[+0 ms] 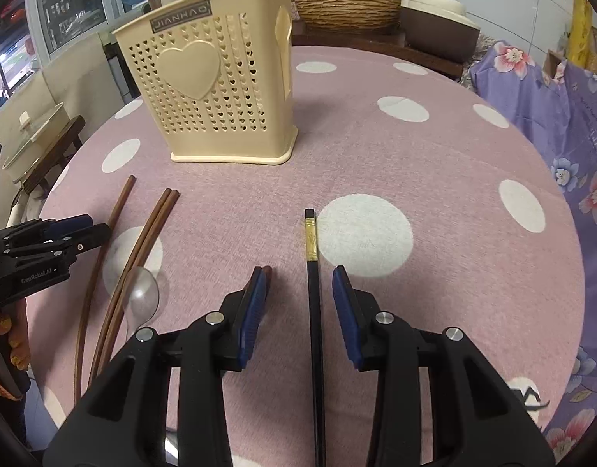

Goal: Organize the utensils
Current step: 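Close the right tool on the black chopstick while the left tool grasps a brown chopstick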

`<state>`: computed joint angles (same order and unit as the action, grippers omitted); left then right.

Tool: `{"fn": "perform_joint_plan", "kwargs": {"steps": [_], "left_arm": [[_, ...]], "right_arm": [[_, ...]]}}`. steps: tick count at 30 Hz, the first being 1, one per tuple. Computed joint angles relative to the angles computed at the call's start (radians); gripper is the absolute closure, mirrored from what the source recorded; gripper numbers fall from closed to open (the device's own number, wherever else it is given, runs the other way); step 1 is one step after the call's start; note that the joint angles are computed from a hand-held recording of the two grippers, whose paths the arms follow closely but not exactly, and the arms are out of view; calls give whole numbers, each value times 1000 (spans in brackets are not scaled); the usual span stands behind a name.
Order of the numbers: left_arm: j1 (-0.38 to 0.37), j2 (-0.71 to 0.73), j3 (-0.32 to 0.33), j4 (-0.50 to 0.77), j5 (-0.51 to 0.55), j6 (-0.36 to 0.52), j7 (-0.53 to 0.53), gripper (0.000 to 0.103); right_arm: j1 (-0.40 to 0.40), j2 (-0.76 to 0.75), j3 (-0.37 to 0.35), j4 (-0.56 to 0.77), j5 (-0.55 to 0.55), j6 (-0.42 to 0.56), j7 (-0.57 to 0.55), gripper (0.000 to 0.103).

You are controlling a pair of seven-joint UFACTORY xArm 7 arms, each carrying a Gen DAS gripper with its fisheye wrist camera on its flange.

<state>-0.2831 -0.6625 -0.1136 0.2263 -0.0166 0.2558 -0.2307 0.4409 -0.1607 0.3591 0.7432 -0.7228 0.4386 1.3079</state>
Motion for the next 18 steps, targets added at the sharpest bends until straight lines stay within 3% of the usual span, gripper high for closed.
{"fn": "perform_joint_plan", "kwargs": {"steps": [4,8,18], "left_arm": [[18,47,-20,27,11,-20,-19,58],[43,83,-46,48,37,-39,-39,73],[47,112,-59,65,65,-56,-68,77]], "right_arm": [[-2,28,-12,19,-4,3,-14,69],[2,57,-32,27,9,-16,-25,79],[21,113,-62,87,-60,32,-17,83]]}}
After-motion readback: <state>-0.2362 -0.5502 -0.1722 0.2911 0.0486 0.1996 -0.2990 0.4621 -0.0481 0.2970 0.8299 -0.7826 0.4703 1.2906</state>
